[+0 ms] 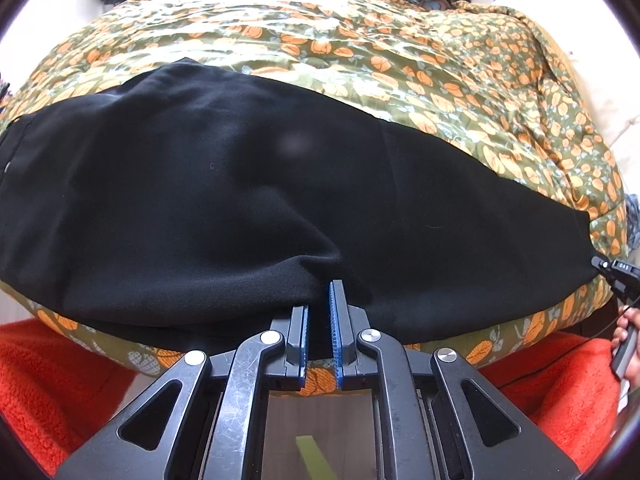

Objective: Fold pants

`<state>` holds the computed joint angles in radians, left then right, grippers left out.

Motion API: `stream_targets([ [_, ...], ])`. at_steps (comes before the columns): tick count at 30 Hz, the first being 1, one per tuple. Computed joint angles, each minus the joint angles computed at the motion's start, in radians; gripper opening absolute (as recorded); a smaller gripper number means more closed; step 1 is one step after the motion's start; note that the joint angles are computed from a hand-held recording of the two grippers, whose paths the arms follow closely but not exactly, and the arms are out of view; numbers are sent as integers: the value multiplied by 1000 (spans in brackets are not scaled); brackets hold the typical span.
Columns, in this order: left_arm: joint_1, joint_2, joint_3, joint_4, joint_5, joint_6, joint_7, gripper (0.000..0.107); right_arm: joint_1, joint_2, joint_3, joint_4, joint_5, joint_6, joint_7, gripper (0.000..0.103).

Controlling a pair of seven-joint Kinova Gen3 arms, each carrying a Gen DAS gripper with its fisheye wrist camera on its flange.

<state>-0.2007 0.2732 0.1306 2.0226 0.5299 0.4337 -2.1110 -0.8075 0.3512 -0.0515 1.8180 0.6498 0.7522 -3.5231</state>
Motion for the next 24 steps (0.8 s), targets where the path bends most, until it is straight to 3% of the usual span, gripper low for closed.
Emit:
stream_targets([
  [5, -4, 17, -3, -10, -2, 21, 19, 12, 1, 22, -6, -43, -28, 58, 58, 7],
  [10, -25, 7, 16, 8, 23, 8, -35, 4, -17, 28, -2, -48, -14, 83, 43, 7],
  [16, -18, -6, 0, 24, 25, 23, -61, 3, -21, 46, -6, -75, -20, 124, 62, 7],
  [20, -33, -5, 24, 15, -38, 40, -7, 5, -26, 54, -4, -88, -24, 141, 68, 7],
  [23, 73, -15, -96, -10, -140, 124, 115, 25, -34, 46, 1, -75, -11, 130, 44, 8],
  [24, 110, -21, -142, -14, -180, 163, 152, 39, -37, 34, 4, -53, 5, 103, 22, 14],
])
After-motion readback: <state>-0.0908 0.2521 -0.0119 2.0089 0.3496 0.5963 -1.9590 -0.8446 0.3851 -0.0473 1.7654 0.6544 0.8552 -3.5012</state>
